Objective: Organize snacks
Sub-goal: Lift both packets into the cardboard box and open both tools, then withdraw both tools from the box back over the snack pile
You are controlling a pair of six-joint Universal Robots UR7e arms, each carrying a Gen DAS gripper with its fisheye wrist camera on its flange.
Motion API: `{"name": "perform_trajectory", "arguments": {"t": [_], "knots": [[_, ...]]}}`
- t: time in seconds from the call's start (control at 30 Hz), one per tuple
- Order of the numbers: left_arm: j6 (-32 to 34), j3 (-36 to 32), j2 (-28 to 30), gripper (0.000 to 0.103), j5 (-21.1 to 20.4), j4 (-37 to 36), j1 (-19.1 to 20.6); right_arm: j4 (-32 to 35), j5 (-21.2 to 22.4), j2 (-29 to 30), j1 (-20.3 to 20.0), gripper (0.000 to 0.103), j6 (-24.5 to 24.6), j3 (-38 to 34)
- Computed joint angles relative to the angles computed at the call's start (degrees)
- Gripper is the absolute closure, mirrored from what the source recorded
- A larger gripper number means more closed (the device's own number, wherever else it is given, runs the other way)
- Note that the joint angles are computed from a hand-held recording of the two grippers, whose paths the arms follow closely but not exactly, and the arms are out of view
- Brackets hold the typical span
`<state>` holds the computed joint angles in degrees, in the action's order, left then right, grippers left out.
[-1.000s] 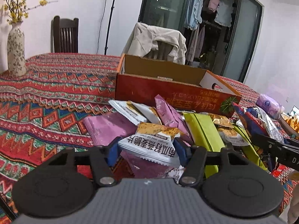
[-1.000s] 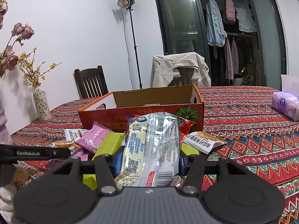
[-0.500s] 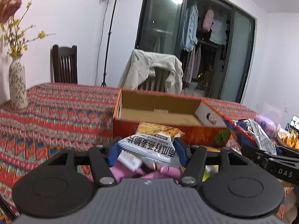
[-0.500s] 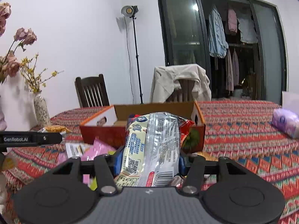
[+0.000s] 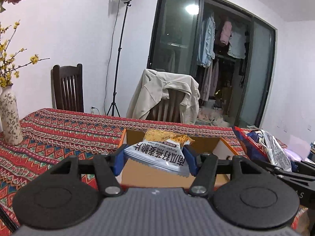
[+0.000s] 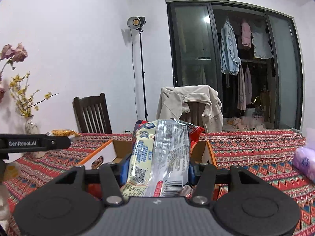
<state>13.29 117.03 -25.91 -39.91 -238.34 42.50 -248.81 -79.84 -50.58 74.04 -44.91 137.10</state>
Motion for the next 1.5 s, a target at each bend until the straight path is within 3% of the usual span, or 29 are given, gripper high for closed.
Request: {"name": "perform_trajectory", "arguments": {"t": [0.33, 0.5, 0.97, 1.1, 1.17, 1.27, 1.5], "knots": [[0.51, -13.29, 2.05, 0.042, -0.73, 10.67, 5.69, 12.75, -7.24, 2.09, 3.86, 0.05, 4.17, -14.05], [0.46, -20.4, 4.54, 0.042, -0.78, 14.57, 8.68, 16.67, -7.92, 4.73, 3.87, 0.05, 7.0, -20.02], [-1.42, -23.55, 7.11, 0.039, -0.72, 20.25, 12.27, 21.85, -10.94, 8.39, 2.5, 0.049, 4.78, -24.27], [-0.38, -22.7, 7.32, 0.007, -1.37, 15.67, 12.06, 21.66, -10.59, 8.08, 2.17, 0.038, 5.43, -23.65], [-0.23, -22.34, 7.34, 0.0, -1.26, 14.07, 11.67, 21.05, -10.0, 7.97, 1.88, 0.015, 5.98, -23.27], [-1.41, -21.78, 6.97, 0.0, -1.64, 13.88, 11.52, 20.6, -9.32, 7.66, 1.52, 0.0, 6.32, -22.54], [-2.33, -21.81, 6.73, 0.0, -0.22, 14.88, 11.2, 18.83, -9.12, 7.36, 1.52, 0.0, 6.23, -21.35]]}}
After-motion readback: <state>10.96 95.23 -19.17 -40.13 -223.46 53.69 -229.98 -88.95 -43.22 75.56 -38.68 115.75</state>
